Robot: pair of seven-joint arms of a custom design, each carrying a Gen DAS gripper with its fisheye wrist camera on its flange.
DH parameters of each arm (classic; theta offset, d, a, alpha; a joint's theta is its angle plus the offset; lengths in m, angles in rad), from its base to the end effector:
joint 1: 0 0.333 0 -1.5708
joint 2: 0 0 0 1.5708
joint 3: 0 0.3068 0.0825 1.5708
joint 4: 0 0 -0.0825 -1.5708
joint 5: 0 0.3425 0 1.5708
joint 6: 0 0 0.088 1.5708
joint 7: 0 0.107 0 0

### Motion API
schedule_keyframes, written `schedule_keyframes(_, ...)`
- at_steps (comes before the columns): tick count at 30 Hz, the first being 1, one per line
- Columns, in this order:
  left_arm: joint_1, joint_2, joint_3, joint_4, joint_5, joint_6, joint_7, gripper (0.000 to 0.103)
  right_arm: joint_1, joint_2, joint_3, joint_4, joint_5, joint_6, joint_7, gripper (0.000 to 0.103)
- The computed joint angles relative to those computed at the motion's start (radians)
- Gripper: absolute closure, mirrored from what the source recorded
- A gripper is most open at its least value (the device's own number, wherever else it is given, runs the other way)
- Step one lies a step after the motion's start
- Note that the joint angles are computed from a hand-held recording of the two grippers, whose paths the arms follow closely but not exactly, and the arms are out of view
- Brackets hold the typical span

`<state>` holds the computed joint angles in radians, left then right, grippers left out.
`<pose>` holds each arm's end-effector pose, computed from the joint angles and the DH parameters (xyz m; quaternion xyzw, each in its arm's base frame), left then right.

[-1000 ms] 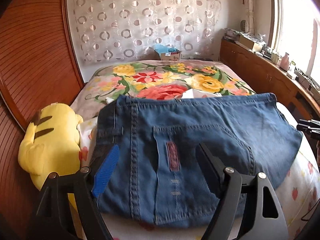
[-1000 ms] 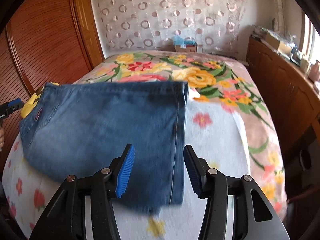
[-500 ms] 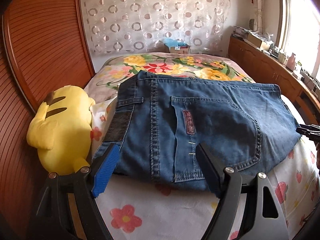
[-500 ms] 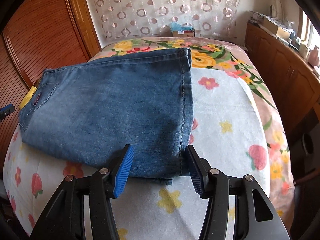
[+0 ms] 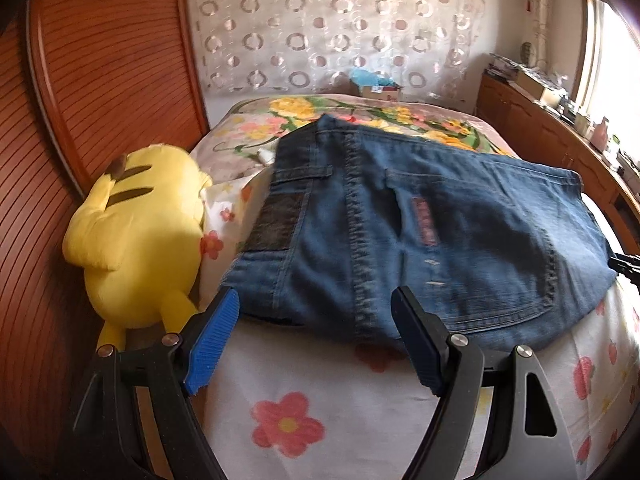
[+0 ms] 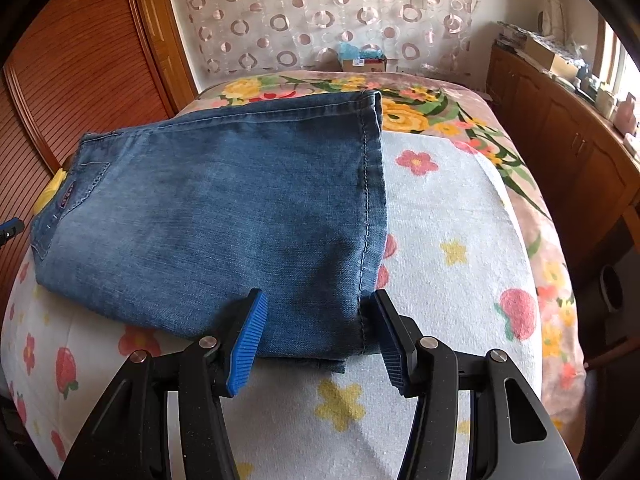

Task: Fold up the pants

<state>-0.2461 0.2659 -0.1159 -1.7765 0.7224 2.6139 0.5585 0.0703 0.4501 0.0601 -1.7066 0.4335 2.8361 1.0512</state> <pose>0.5883 -0.2310 0.4794 -0.7026 0.6125 -0.2424 0.2690 0.6695 0.0595 0.4206 -0.7433 0.5682 -0.1908 0.2970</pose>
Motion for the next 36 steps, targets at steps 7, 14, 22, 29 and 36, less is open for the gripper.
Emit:
schedule_keyframes(7,0.026,0.004,0.013,-0.021,-0.011,0.000,-0.035,0.025,0.000,-0.001,-0.003,-0.003,-0.002,0.004,0.001,0.057)
schedule_keyframes(14,0.042,0.043,0.010,0.003,-0.073,-0.004,-0.013,0.039,-0.025,-0.005,0.017,-0.002,0.019,-0.012,-0.032,0.078)
schedule_keyframes(22,0.038,0.052,0.021,0.009,-0.090,0.036,0.013,0.068,-0.074,-0.015,0.075,0.002,0.142,-0.049,-0.179,0.086)
schedule_keyframes(29,-0.004,0.060,0.031,0.054,-0.024,-0.016,0.028,0.094,-0.090,-0.048,0.108,-0.023,0.302,-0.026,-0.334,0.088)
schedule_keyframes(36,-0.016,0.020,0.037,0.072,0.065,-0.020,-0.038,0.096,-0.107,-0.110,0.136,-0.062,0.509,0.063,-0.514,0.094)
